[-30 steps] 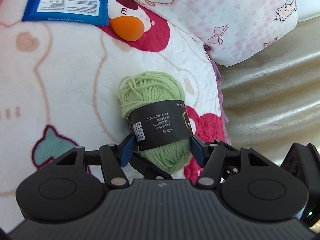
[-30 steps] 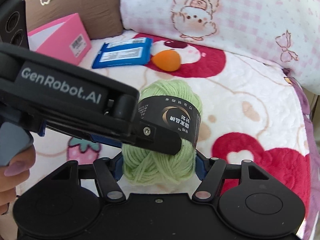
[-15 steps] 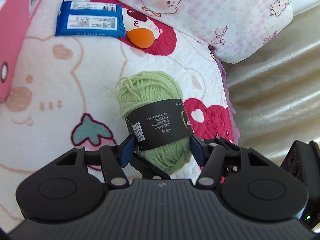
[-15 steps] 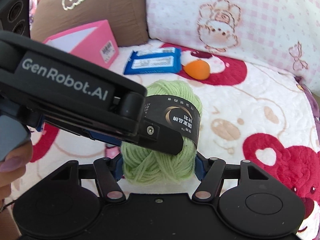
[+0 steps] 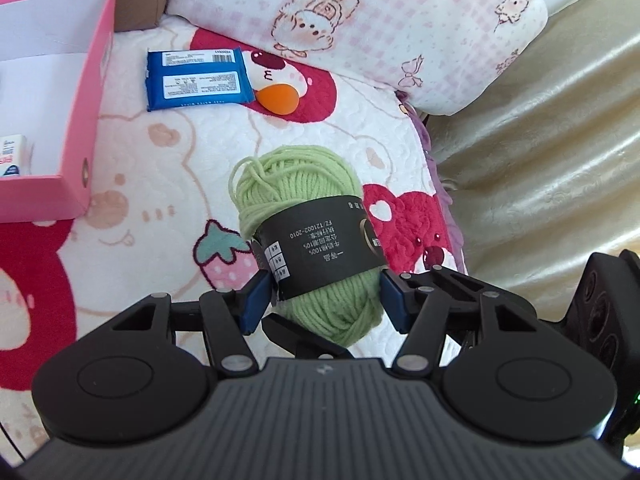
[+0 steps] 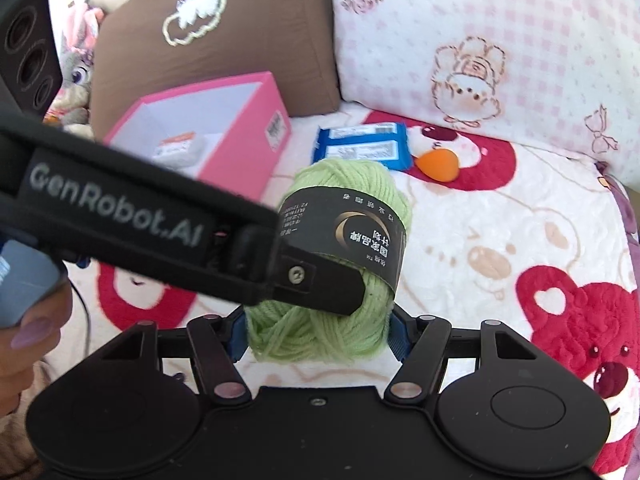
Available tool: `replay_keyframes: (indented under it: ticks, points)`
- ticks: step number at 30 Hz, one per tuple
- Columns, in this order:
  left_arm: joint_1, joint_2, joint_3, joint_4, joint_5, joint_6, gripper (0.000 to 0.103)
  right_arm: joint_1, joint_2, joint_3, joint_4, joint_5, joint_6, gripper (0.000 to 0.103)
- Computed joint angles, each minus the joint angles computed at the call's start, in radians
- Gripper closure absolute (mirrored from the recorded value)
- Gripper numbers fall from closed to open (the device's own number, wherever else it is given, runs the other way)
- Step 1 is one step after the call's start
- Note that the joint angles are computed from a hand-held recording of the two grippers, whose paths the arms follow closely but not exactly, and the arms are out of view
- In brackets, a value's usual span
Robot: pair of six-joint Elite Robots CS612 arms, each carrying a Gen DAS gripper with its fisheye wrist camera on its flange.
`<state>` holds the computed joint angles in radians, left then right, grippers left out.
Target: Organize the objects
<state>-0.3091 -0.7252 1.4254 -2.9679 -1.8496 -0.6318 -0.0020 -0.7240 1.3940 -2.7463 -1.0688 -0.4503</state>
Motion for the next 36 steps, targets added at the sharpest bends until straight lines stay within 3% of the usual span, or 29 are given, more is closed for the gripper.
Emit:
replay_keyframes:
  ticks: [12, 30, 36]
  points:
    - [-0.009, -0.089, 0.097, -0.012, 0.109, 0.065, 0.046, 0.02, -0.046, 0.044, -0.016, 0.058, -0.01, 0.032]
    - [0.039, -0.147, 0.162, -0.04, 0.022, 0.067, 0.046, 0.058, -0.09, 0.07, -0.041, 0.023, -0.074, 0.031]
    - [0.039, -0.152, 0.17, -0.036, 0.07, 0.143, 0.046, 0.063, -0.071, 0.049, -0.053, 0.051, -0.034, 0.031]
